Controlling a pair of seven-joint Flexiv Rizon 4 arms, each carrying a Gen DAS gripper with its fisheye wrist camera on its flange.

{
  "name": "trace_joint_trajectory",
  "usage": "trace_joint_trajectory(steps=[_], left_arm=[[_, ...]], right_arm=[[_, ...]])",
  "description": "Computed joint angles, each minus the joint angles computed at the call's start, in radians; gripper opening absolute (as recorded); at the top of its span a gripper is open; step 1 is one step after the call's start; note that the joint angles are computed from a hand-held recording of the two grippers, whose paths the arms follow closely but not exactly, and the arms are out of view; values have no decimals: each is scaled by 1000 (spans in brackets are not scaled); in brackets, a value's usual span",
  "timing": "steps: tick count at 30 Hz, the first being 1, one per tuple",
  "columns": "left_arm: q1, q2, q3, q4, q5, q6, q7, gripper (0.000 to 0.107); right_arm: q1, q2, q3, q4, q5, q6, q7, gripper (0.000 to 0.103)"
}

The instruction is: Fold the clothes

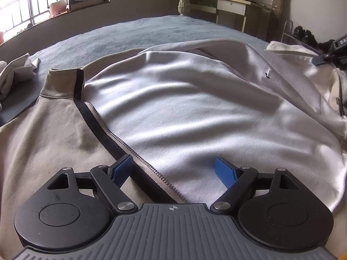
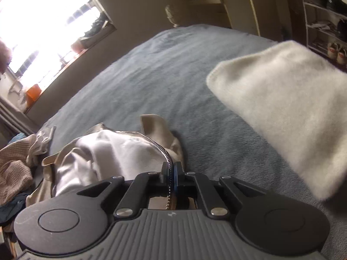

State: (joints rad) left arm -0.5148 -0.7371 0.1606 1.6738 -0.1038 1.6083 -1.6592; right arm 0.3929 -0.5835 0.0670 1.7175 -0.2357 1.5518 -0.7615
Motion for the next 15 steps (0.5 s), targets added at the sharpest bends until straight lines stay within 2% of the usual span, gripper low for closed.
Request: trace_joint_trajectory(steps=[4,7,12,15], left_arm=[[26,8,-32,13,-13,12,-6,81],[51,14,-63,26,-28,25,-11,81],[86,19,-104,45,-57,48,-18,80],[102,21,-124,55,-68,60,-16,80]], right_arm=[[-25,55,107,31,-32,23,-121,3],[-71,74,229,43,-22,33,-228,3],[-143,61,432,20,29,-51,-405,3],[-129,57,473,20,53,-93,-475,3]])
